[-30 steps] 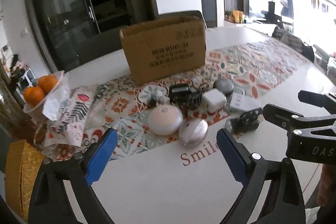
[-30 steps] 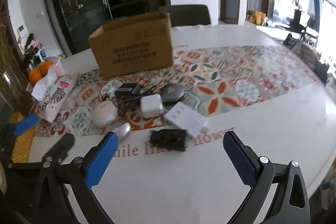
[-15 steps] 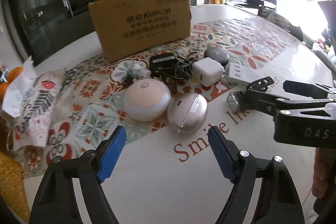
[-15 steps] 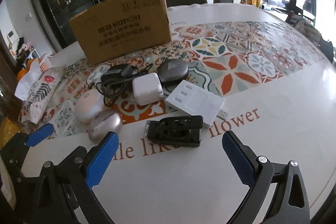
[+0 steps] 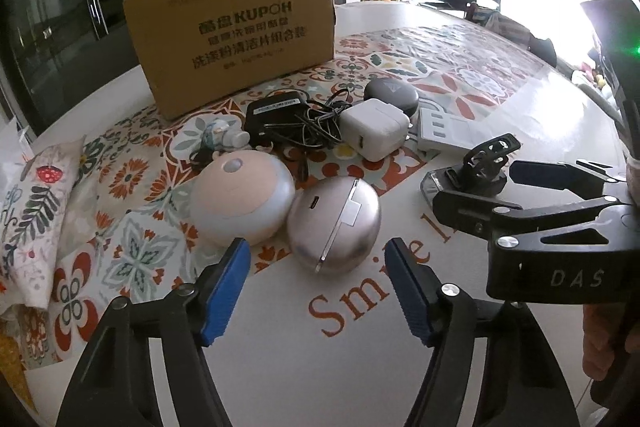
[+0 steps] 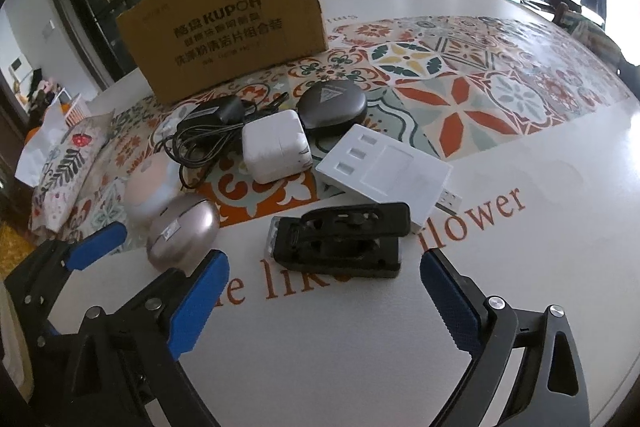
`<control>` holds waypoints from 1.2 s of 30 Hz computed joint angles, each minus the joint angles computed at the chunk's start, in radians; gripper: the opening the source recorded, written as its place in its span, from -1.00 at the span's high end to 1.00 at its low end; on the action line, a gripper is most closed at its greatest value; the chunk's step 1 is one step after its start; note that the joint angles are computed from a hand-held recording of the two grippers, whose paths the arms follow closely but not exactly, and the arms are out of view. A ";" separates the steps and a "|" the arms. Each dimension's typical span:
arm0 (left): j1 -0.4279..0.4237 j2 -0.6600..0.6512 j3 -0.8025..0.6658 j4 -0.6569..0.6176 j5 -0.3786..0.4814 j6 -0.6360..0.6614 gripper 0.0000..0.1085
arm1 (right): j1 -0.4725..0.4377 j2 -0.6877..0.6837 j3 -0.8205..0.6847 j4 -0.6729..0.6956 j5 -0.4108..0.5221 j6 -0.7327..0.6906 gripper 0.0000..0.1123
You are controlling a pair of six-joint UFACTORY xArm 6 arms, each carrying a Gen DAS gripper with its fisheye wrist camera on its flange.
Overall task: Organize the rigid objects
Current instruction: 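Close left tool on silver oval device while right tool grips black rectangular device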
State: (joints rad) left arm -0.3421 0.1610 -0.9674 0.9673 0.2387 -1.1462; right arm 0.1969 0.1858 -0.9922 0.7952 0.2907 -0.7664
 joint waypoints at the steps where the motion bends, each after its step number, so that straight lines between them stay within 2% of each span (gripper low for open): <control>1: 0.003 0.005 -0.001 -0.009 -0.010 0.006 -0.23 | 0.001 0.004 -0.004 0.000 0.000 0.000 -0.70; 3: 0.010 0.015 -0.001 -0.031 -0.034 0.023 -0.16 | 0.001 0.011 -0.011 0.000 0.001 0.005 -0.66; 12: 0.020 0.056 -0.023 -0.056 -0.076 0.068 -0.14 | 0.002 0.052 -0.044 -0.029 0.003 0.026 -0.60; 29: 0.013 0.115 -0.090 -0.056 -0.078 0.118 -0.13 | 0.004 0.074 -0.051 -0.044 -0.051 -0.016 -0.39; 36: 0.006 0.145 -0.121 -0.139 -0.079 0.205 -0.12 | -0.006 0.083 -0.063 -0.044 -0.049 -0.028 -0.36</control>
